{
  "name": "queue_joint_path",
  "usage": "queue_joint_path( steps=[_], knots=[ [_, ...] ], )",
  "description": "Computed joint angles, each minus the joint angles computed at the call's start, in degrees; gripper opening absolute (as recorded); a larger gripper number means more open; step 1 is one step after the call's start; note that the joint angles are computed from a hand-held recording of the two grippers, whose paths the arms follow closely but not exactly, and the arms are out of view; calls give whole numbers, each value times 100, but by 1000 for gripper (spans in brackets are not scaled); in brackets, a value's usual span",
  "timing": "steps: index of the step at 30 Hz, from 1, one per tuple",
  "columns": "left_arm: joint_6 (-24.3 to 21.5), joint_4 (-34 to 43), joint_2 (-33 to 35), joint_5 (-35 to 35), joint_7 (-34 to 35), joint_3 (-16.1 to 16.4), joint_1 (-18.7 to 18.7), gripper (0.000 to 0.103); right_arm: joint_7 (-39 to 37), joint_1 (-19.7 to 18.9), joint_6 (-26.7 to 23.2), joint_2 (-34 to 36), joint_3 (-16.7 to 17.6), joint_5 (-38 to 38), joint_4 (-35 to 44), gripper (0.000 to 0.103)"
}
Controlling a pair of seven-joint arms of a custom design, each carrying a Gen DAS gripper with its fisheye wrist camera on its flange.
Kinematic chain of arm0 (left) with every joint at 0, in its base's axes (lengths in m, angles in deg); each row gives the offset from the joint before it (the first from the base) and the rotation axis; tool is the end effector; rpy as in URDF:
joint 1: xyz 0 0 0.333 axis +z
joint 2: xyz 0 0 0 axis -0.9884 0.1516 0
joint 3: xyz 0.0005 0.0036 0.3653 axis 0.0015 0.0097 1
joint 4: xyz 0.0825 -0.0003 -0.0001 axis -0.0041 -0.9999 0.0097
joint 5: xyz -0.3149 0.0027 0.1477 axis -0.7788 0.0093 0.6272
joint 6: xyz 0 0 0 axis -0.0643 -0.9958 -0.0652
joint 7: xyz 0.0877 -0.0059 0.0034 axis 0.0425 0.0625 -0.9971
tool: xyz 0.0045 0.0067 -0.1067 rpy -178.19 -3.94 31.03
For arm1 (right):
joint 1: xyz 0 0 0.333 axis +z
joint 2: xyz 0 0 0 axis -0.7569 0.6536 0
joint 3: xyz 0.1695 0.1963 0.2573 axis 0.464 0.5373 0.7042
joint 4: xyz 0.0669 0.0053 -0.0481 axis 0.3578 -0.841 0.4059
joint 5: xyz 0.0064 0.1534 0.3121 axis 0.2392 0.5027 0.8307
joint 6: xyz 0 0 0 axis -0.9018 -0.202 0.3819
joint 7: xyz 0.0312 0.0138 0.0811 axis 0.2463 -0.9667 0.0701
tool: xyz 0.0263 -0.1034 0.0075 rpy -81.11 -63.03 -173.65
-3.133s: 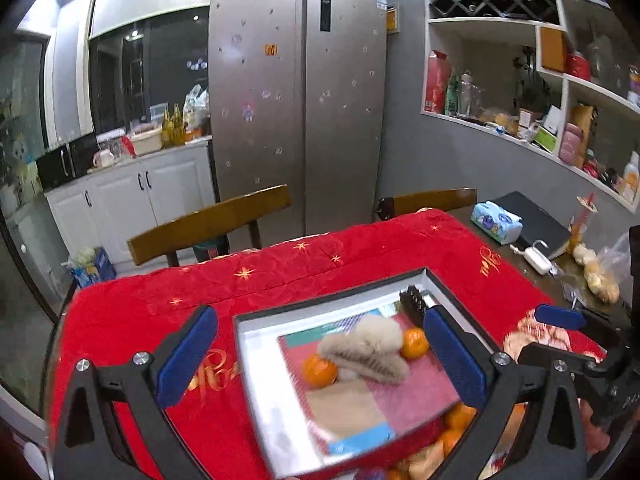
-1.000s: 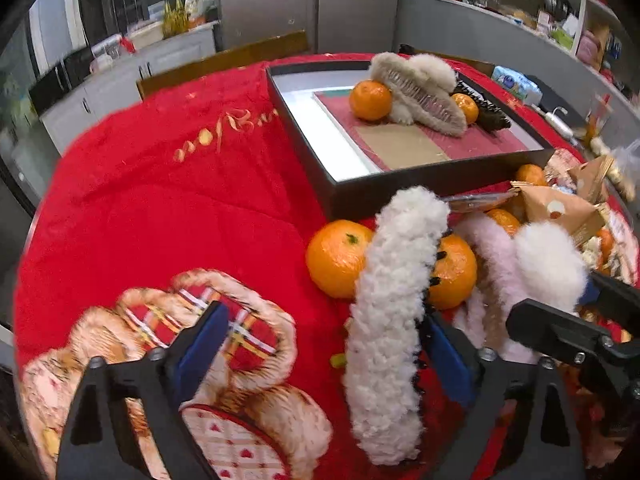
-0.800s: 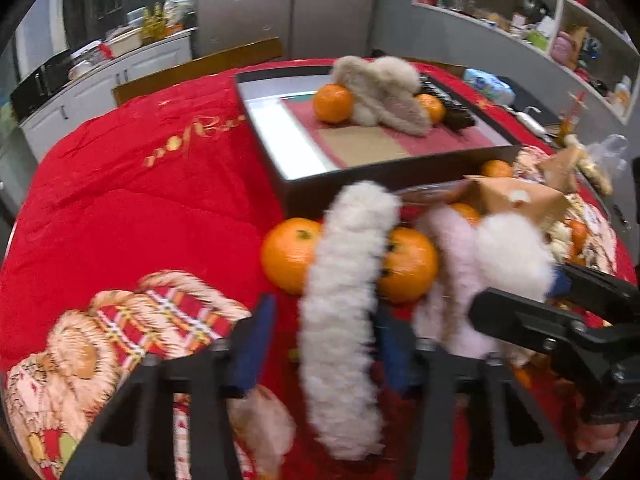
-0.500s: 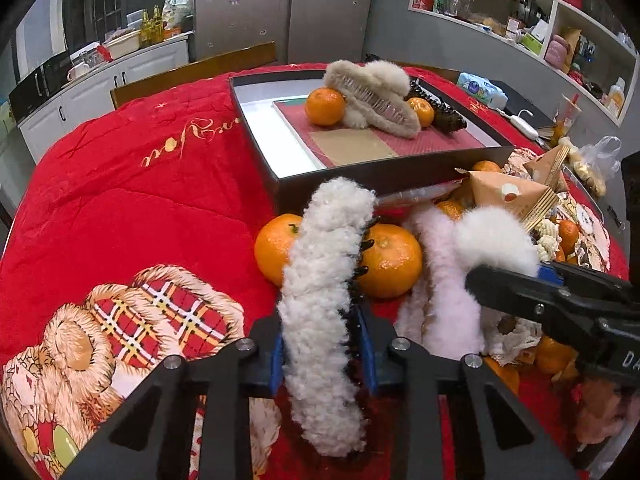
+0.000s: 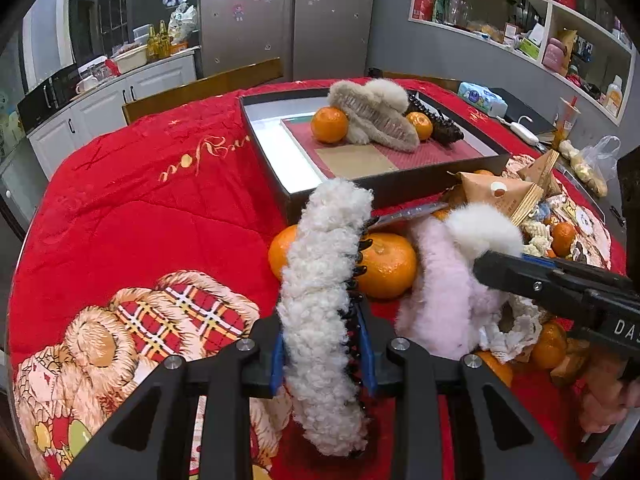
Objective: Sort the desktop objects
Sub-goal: 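Close the right gripper on the pink-and-white plush clip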
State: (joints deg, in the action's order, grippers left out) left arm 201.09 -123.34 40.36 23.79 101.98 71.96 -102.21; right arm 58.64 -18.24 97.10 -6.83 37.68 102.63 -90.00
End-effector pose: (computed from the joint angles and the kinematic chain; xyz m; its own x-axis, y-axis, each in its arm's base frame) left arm 0.6901 -0.3619 0.4756 -0.3030 -0.9502 0.0722 -0.7405 0.1871 -0.6455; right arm 0.6565 0.4070 0.5113 0.2392 -0.8584 -0.4539 -0.7459 0.1368 -0.6519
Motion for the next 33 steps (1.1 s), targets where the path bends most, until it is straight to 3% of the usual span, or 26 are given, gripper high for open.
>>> queue_joint_path(
  steps=[7, 9, 10, 12, 14, 18, 27, 28, 30, 31, 33],
  knots=[
    [314, -292, -215, 113, -208, 100, 5, 31, -183, 37, 431, -139, 24, -19, -242, 18],
    [412, -367, -259, 133, -274, 107, 20, 31, -241, 38, 557, -158, 41, 6, -288, 13],
    [442, -405, -282, 108, -261, 64, 60, 31, -262, 25, 544, -152, 61, 30, -280, 7],
    [506, -454, -306, 127, -284, 66, 59, 31, -395, -53, 475, -111, 183, 86, -205, 7],
    [485, -460, -309, 140, -266, 53, 56, 31, -351, 87, 358, -69, -21, -20, -104, 8],
    [375, -421, -255, 70, -162, -39, 80, 31, -508, -38, 90, 56, 176, 69, 115, 22],
    [290, -450, -252, -42, -37, -83, 90, 31, -213, 351, -426, 275, -379, -503, 552, 33],
    [276, -433, -239, -52, -45, -76, 91, 31, -185, 372, -592, 332, -404, -578, 685, 41],
    [247, -422, -235, -64, -68, -59, 95, 31, -449, 125, -1373, 578, -11, -369, 1230, 60],
    [241, -427, -237, -69, -77, -56, 100, 31, -425, 95, -1701, 712, 47, -402, 1482, 58],
    [231, -424, -229, -93, -80, -70, 117, 31, -114, 356, -1617, 717, -348, -723, 1461, 50]
  ],
)
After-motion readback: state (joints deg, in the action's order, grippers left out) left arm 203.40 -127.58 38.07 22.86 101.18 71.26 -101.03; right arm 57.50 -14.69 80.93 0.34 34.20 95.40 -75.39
